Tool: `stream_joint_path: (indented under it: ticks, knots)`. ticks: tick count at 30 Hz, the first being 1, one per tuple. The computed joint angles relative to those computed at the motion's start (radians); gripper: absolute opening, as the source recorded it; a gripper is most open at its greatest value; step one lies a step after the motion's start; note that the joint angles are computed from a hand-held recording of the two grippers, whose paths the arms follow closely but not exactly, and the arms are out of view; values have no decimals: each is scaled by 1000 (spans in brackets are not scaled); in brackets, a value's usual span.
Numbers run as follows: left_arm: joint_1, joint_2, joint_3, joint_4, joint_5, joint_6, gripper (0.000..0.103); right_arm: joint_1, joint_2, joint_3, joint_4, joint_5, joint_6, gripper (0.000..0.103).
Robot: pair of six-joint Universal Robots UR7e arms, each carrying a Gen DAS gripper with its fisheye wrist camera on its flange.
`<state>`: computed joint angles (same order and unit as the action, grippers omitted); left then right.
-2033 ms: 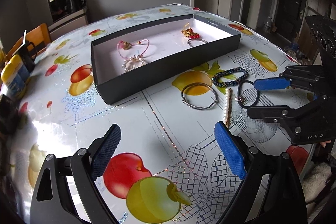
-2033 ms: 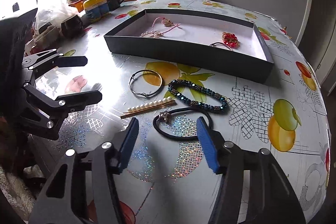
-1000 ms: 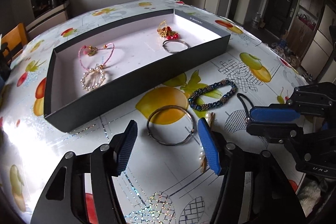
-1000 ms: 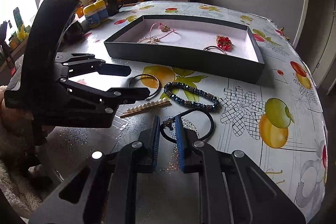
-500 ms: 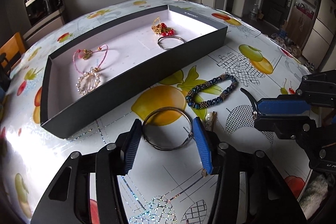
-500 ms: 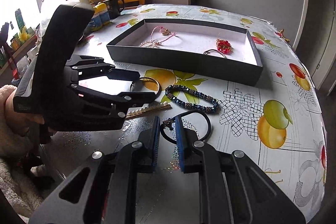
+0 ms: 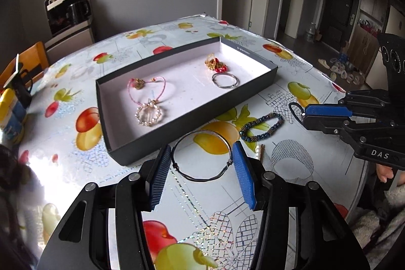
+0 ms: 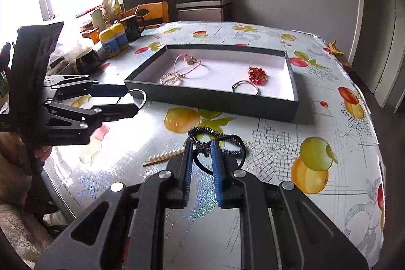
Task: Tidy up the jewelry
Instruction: 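Carry both bracelets into the black box and open both tools to release them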
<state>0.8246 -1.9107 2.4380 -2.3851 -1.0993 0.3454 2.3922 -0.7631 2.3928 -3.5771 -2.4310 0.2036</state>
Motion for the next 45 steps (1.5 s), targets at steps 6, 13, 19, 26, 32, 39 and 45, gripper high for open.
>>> stream_joint_path:
  ticks: [6,13,19,26,32,39,45]
  knots:
    - [18,36,-49,-19,18,10,52,-9,-35,-21,-24,-9,-49,15]
    - [36,102,-107,-59,30,31,52,-26,-56,-89,-61,-30,-151,15]
    - [62,198,-179,-112,78,64,52,-87,-46,-148,-110,34,-211,15]
    - [144,396,-358,-111,78,11,52,-170,36,-245,-101,95,-251,15]
    - [183,520,-440,-55,92,-52,52,-235,98,-295,-64,174,-230,15]
    - [191,618,-479,-16,195,-86,52,-259,160,-331,-28,195,-229,15]
    - [199,657,-485,5,250,-93,51,-266,169,-341,0,202,-234,15]
